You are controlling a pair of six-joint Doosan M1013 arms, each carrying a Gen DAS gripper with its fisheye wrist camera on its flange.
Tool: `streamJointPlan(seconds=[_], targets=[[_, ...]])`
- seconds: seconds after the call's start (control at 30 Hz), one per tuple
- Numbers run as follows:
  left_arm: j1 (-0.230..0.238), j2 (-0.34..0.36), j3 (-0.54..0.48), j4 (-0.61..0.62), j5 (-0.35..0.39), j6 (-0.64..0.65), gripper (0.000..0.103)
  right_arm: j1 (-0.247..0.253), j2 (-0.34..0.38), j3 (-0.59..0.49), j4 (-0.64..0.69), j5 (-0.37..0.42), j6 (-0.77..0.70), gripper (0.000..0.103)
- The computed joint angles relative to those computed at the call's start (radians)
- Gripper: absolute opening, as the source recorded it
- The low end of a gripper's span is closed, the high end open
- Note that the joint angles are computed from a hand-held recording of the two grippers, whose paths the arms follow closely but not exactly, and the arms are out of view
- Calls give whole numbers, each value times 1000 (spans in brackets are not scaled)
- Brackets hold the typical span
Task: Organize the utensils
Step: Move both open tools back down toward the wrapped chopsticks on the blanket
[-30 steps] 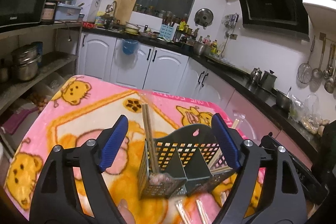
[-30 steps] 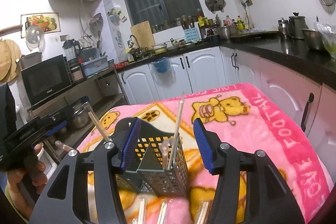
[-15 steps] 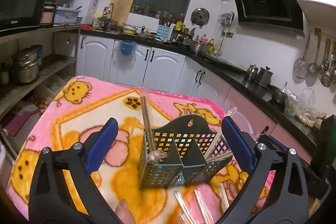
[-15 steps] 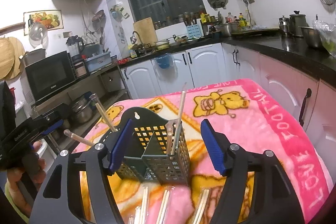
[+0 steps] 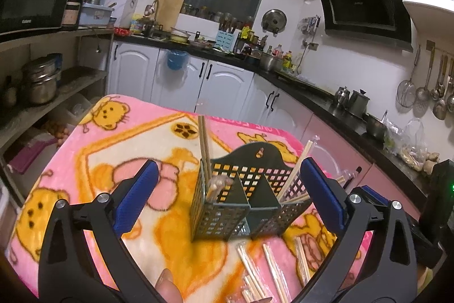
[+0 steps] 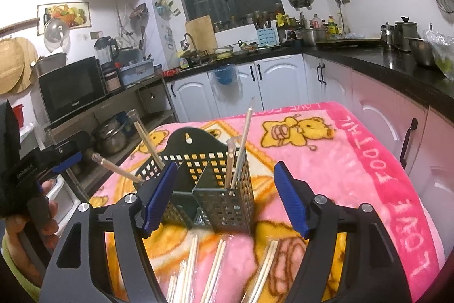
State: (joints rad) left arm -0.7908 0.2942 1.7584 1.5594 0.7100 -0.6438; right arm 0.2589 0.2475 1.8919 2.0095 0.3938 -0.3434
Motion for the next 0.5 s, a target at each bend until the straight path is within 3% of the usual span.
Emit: streamJointPlan(seconds=[0.5], targets=[[-35, 9, 7, -58, 4, 87, 92, -7, -6, 25, -129, -5, 78, 68]])
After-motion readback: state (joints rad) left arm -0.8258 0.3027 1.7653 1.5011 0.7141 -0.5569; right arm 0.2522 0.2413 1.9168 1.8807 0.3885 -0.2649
